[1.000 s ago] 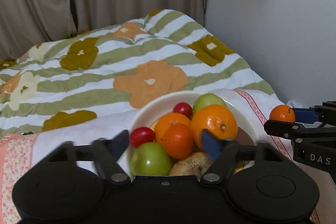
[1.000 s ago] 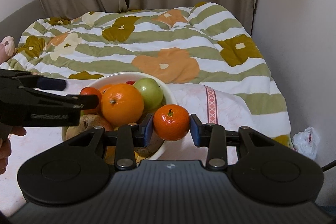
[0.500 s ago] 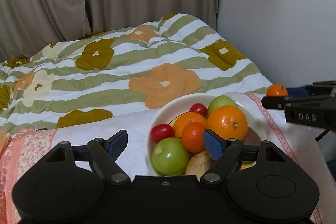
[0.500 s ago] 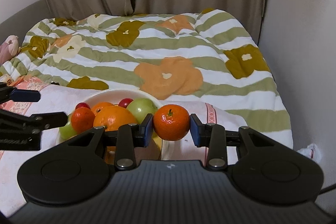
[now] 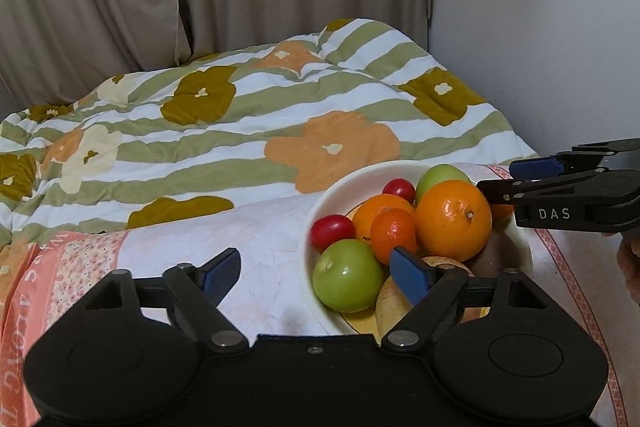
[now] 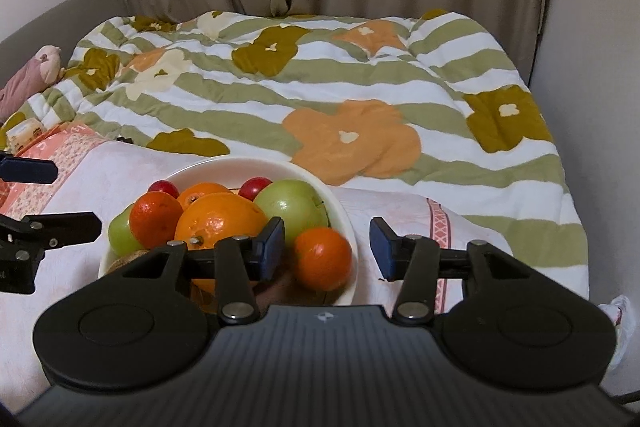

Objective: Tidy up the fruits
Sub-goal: 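Open both tools to drop the mandarins into the bowl and withdraw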

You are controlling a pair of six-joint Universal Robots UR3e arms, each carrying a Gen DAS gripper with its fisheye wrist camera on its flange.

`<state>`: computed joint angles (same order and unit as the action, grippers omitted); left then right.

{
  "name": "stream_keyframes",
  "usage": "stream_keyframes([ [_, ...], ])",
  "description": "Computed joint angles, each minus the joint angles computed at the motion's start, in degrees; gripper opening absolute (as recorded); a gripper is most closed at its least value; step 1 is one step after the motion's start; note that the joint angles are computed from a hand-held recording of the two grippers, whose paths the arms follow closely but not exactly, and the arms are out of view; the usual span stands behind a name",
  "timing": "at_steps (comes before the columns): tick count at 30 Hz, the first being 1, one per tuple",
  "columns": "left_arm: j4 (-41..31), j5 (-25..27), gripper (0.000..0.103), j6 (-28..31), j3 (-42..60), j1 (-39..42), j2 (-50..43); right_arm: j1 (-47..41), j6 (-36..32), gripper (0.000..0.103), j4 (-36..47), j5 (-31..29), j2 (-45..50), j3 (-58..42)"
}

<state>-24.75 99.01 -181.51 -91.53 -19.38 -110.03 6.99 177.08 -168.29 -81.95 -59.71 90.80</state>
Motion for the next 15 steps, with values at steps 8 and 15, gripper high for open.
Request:
stream_keyframes([
  [8, 0.68, -1.73, 0.087, 0.02, -3.75, 0.92, 4.23, 1.20, 1.75, 0.067, -0.43, -2.27, -4.78, 3.82],
  [15, 1.53, -3.61, 0.087, 0.71, -9.69, 2.76, 12.99, 6.13, 4.37, 0.067, 1.92, -8.08, -13.02, 6.53],
])
